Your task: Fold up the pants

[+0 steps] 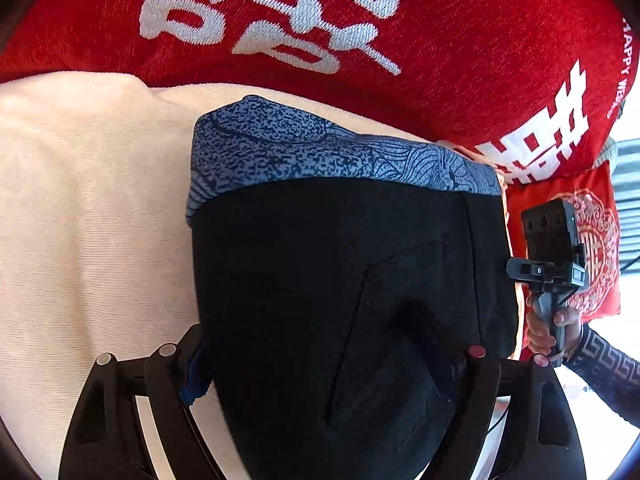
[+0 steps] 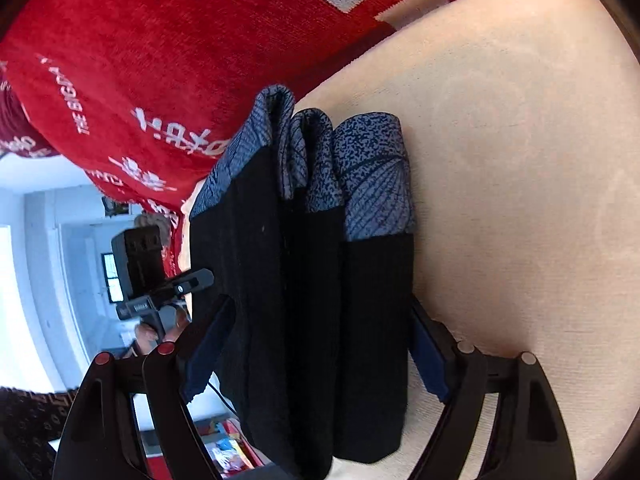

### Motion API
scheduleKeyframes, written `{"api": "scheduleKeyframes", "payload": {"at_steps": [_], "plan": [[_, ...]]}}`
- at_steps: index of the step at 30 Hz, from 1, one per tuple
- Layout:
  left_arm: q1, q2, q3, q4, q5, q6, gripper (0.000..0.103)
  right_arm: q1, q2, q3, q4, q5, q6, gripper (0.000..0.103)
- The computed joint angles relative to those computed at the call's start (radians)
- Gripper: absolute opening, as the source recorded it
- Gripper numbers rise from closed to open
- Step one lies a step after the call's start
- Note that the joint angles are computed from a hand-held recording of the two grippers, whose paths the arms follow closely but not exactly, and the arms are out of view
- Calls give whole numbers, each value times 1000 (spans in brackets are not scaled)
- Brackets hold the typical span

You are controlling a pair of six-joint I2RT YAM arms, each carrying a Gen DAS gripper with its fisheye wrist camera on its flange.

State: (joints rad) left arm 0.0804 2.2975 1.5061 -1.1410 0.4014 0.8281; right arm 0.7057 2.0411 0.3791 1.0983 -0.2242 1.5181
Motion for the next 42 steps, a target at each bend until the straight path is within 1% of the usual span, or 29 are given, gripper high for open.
{"api": "scheduleKeyframes", "payload": {"at_steps": [1, 2, 3, 4, 5, 7, 8, 10, 13, 16, 18, 21, 24, 28, 29, 31, 33, 34, 35, 36, 37, 38, 39, 40, 41, 42], "plan": [[0, -11, -16, 18, 7, -15, 84, -2, -1, 5, -13, 3, 20, 77], [9, -21, -26, 23, 13, -15, 80, -7, -18, 10, -54, 0, 20, 67], [10, -46, -51, 38, 20, -17, 75, -5, -43, 20, -113, -1, 11, 62], [7, -75, -76, 53, 20, -21, 71, 0, -66, 18, -144, 5, 9, 53], [2, -101, -98, 68, 17, -30, 70, 2, -71, 9, -127, 9, 23, 48], [-11, -155, -134, 85, 12, -57, 63, 16, -117, -7, -132, 31, 33, 43], [-9, -170, -135, 78, 13, -58, 61, 22, -139, -12, -137, 38, 35, 42], [-4, -219, -148, 53, 17, -58, 59, 35, -193, -22, -156, 46, 39, 42], [4, -321, -198, 26, 10, -47, 59, 61, -272, -40, -190, 50, 45, 42], [24, -419, -245, -20, 12, -38, 59, 112, -371, -72, -226, 83, 67, 42], [35, -491, -288, -43, 9, -27, 59, 158, -435, -85, -266, 120, 87, 42], [68, -561, -326, -86, -6, 4, 59, 260, -524, -85, -352, 215, 133, 42], [114, -611, -366, -113, -35, 62, 59, 353, -529, -68, -377, 306, 193, 42], [203, -589, -384, -128, -77, 153, 59, 479, -446, -19, -358, 428, 276, 42], [222, -581, -393, -120, -91, 175, 59, 514, -435, -21, -347, 461, 297, 42], [251, -562, -413, -95, -108, 213, 59, 554, -367, 8, -319, 498, 328, 42], [276, -535, -451, -36, -137, 242, 60, 588, -289, 36, -296, 522, 368, 43], [282, -518, -470, -2, -156, 245, 61, 596, -256, 50, -298, 521, 381, 45], [290, -503, -498, 53, -181, 240, 66, 605, -233, 71, -334, 510, 390, 49], [302, -504, -517, 94, -179, 239, 78, 609, -218, 103, -401, 502, 392, 51], [315, -504, -524, 115, -163, 239, 82, 620, -206, 115, -429, 518, 397, 54], [320, -495, -519, 118, -159, 234, 83, 629, -204, 115, -434, 537, 412, 57], [318, -498, -522, 122, -164, 223, 87, 635, -213, 119, -460, 549, 435, 59], [316, -518, -537, 141, -173, 217, 91, 641, -235, 141, -541, 551, 454, 63], [312, -553, -561, 168, -186, 216, 92, 640, -261, 165, -620, 547, 459, 67], [309, -581, -576, 179, -195, 219, 92, 646, -286, 193, -712, 546, 469, 69]]}}
